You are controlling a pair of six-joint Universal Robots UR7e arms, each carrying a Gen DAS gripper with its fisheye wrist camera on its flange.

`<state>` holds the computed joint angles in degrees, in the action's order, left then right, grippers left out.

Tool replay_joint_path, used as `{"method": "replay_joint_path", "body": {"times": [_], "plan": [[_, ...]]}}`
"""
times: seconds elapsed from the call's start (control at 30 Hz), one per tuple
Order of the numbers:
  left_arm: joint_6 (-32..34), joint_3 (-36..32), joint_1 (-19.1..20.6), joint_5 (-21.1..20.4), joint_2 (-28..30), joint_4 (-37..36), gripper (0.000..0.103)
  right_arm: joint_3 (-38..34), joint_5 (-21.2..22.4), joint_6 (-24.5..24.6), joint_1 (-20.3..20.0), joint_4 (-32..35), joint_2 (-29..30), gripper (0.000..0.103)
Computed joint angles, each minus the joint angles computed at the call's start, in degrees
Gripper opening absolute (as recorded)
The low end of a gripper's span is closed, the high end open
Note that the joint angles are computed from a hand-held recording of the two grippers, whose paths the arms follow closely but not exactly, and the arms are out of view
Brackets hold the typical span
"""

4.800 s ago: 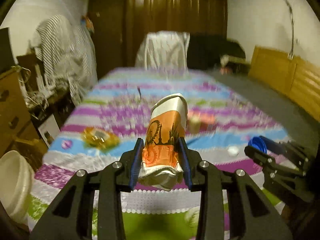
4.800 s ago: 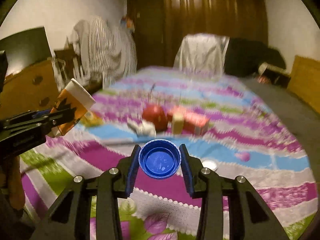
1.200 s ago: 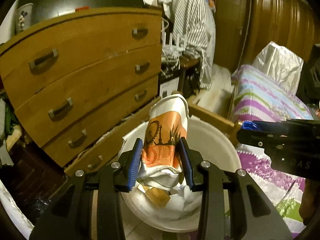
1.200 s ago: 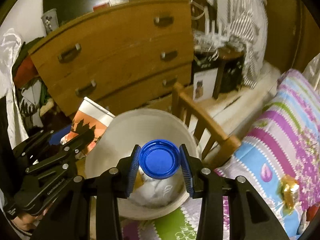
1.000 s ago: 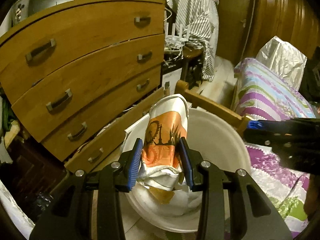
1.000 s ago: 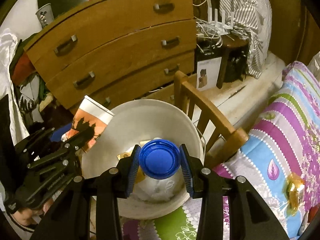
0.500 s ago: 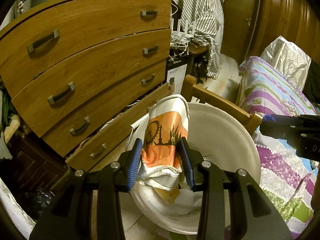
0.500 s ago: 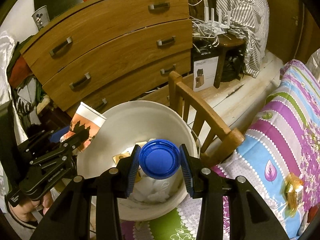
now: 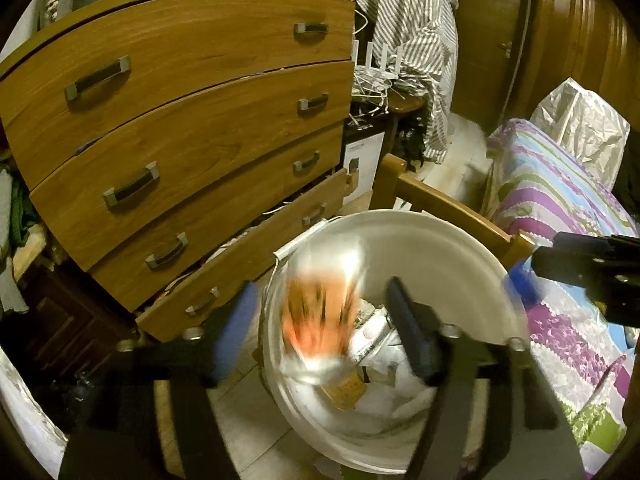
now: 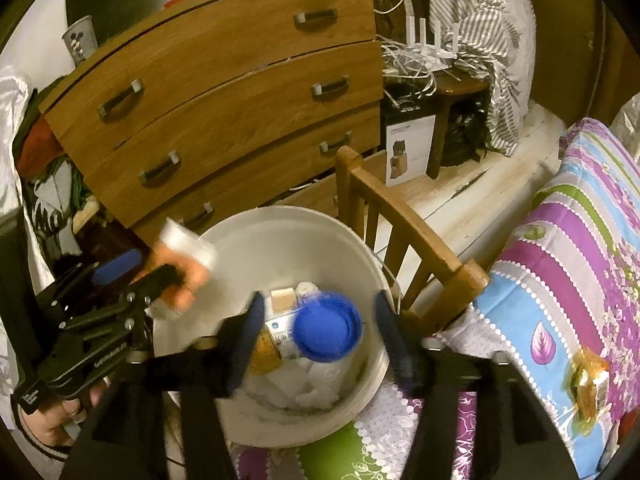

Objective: Collect trash
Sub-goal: 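Open both tools to drop the paper cup and bottle cap into the bucket, then move both open tools back over the remaining trash on the bedspread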

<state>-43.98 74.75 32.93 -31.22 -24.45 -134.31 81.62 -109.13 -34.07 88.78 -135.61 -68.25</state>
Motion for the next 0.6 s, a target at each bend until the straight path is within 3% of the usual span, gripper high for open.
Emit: {"method": "replay_joint_path", "body": {"times": [0.6], "plan": [[0.44, -0.14, -0.94, 0.19, 0.64, -0.02, 0.067, 2.72, 2.47, -0.2, -1.09, -1.91, -2.83, 0.062]]}}
